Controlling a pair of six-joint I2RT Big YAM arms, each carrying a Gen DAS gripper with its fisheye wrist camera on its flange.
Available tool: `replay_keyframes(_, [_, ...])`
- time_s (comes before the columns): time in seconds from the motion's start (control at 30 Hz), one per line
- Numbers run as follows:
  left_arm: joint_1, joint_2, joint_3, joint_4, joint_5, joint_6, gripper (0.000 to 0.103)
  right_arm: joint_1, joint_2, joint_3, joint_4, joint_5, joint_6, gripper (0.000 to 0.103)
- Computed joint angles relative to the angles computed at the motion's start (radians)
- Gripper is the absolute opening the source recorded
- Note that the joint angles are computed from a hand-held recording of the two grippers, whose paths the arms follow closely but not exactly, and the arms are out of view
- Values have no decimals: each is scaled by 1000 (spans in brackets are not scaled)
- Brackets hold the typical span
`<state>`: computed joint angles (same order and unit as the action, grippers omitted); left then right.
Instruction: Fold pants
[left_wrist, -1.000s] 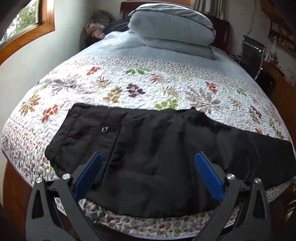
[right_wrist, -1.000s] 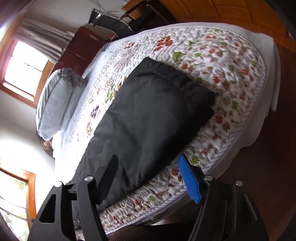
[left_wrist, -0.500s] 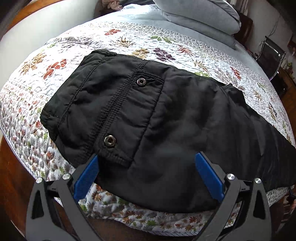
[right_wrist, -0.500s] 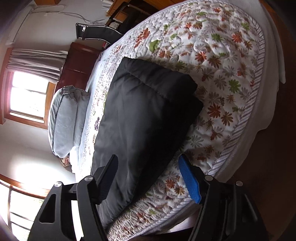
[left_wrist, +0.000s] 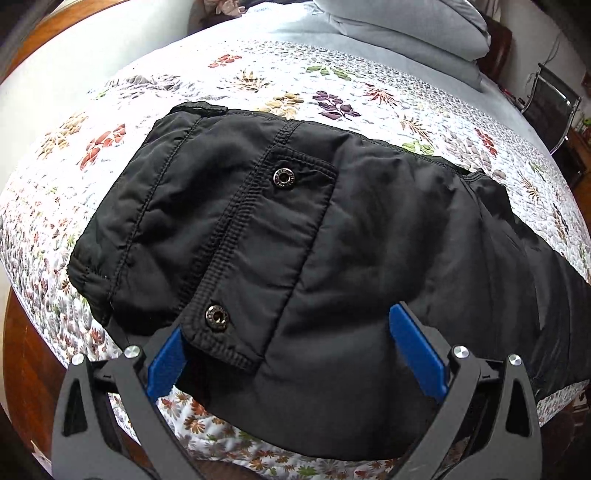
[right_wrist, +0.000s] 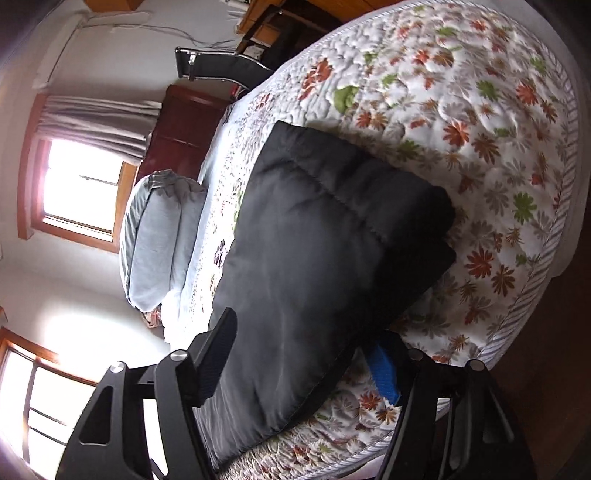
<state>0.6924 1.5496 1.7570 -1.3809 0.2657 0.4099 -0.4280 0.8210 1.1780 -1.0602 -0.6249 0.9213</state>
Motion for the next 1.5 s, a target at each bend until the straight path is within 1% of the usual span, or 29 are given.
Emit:
replay_keyframes(0.07, [10,-1,12,-20,14,13,100,-9,-4,-13,26,-8,16,62])
replay_keyframes(0.1, [16,1,20,-34,24,14,100,-10,-5,-17,33,-7,21,56])
replay_keyframes(0.17, [31,8,34,-59,49,7,100,-25,-14,-28,17,-11,4,43])
replay_keyframes(0.2, [36,10,36,-66,59,5,100,-39,-30,-38,-2,-18,-12,40])
replay_keyframes(0.23, [38,11,35,-68,62,5,100,-46,-34,-41,-12,-19,-18,35])
replay_keyframes(0.27, [37,10,32,-64,60,8,100,-55,-43,-49,-13,-27,-17,33])
replay_keyframes(0.33, [29,3,16,-48,41,15,100,-66,-58,-65,6,-46,-3,24])
replay_keyframes(0.37, [24,1,7,-37,29,16,100,-68,-62,-61,3,-49,-6,23])
replay_keyframes(0.43, [15,1,-5,-20,7,12,100,-61,-59,-43,-13,-31,-32,20])
replay_keyframes(0.5, [6,-1,-17,-1,-11,12,100,-48,-53,-21,-13,-17,-49,17])
replay_keyframes(0.6, [3,9,-16,10,-10,-4,100,-31,-33,16,-25,10,-78,17])
replay_keyframes(0.7, [-2,19,-11,20,-8,-30,100,-25,-20,37,-11,8,-76,14])
replay_keyframes(0.77, [-8,15,-22,37,-19,-36,101,-23,11,68,-21,5,-86,14])
replay_keyframes(0.83, [-15,9,-34,60,-28,-60,101,-13,47,108,-29,7,-106,14])
replay_keyframes(0.9, [-25,-1,-54,97,-35,-89,101,0,78,140,-16,10,-112,14])
replay_keyframes(0.97, [-34,-7,-67,117,-53,-101,101,12,102,157,-17,22,-107,14])
replay_keyframes(1.0, [-33,-7,-60,106,-54,-98,101,24,111,166,-34,38,-113,14])
replay_keyframes(1.03, [-26,-3,-42,77,-43,-83,100,34,118,174,-48,53,-119,14])
replay_keyframes(1.1, [14,-1,-5,10,26,-39,100,37,106,166,-54,62,-125,14])
replay_keyframes(1.13, [41,-6,6,-8,58,-40,100,35,102,160,-50,60,-120,14])
replay_keyframes(1.17, [75,-12,14,-26,94,-57,100,29,92,150,-50,54,-118,14])
replay_keyframes(1.2, [108,-15,22,-52,130,-80,100,22,83,140,-56,51,-120,14])
replay_keyframes(1.27, [179,-10,34,-94,201,-151,100,17,74,131,-62,50,-122,14])
replay_keyframes(1.33, [243,16,46,-147,317,-240,100,11,62,115,-62,48,-119,14])
replay_keyframes(1.37, [271,38,51,-176,391,-280,100,22,65,117,-56,57,-106,14])
replay_keyframes(1.4, [288,58,55,-198,446,-315,100,24,64,115,-53,59,-102,14])
replay_keyframes(1.47, [299,91,55,-223,519,-367,100,33,70,119,-51,70,-98,14])
replay_keyframes(1.5, [298,101,50,-226,548,-376,100,39,76,129,-56,76,-99,14])
